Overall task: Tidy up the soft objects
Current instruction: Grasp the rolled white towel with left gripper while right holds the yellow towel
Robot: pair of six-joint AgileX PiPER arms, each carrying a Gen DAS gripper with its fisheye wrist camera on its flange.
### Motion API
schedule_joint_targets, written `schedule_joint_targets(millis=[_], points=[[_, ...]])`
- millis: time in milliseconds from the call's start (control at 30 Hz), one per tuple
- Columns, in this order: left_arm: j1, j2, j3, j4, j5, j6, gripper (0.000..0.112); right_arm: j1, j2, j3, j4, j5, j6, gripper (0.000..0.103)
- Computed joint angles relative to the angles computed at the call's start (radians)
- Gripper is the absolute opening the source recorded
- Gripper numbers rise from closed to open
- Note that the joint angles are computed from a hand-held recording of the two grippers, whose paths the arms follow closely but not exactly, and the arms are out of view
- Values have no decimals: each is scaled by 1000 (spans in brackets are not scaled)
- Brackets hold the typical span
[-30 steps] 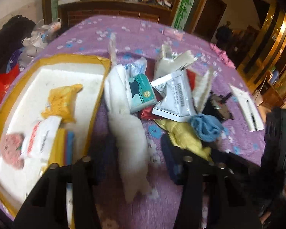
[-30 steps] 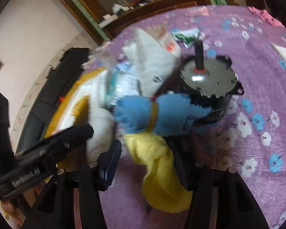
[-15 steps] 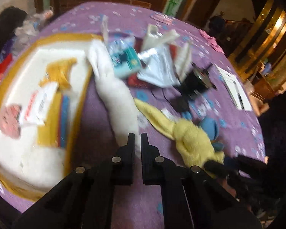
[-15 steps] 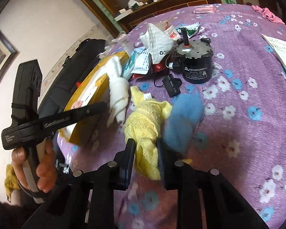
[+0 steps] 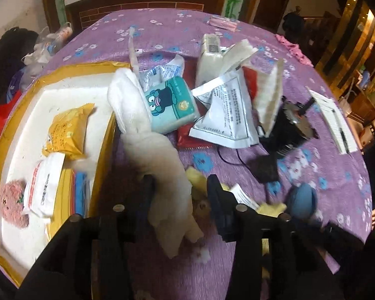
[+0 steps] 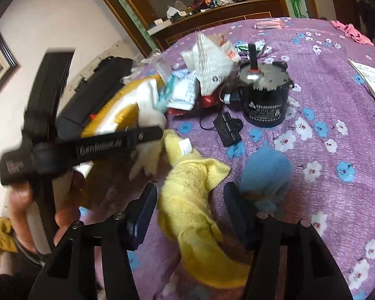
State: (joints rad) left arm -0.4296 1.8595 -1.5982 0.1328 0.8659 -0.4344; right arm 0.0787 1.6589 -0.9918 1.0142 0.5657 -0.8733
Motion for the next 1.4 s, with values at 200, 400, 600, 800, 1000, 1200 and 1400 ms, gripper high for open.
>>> schedule_joint_targets(millis=[200,400,600,800,1000,1200,1400], points=[[13,-32,66,54,-33,-65,14,74,-49,48,-14,-103,-28,36],[98,-212,243,-231,-134,104,11,-6,-76,106,241,-21,-304,35],[164,-419,421,-483,-242,301,11,-91,-96,167,414,48,-488,34],[231,-516,497,-562,-254,355,10,-127,-115,172,434,117,-472,34],[200,-409,452,-664,-164,511,12,-74,-127,147,326,31,-350,35],[77,-316,416,-457,-188,359,38,-74,-91,136,256,21,-254,35],[21,-217,331,-341,-147,275,54,-85,-46,88,210,73,-185,36]])
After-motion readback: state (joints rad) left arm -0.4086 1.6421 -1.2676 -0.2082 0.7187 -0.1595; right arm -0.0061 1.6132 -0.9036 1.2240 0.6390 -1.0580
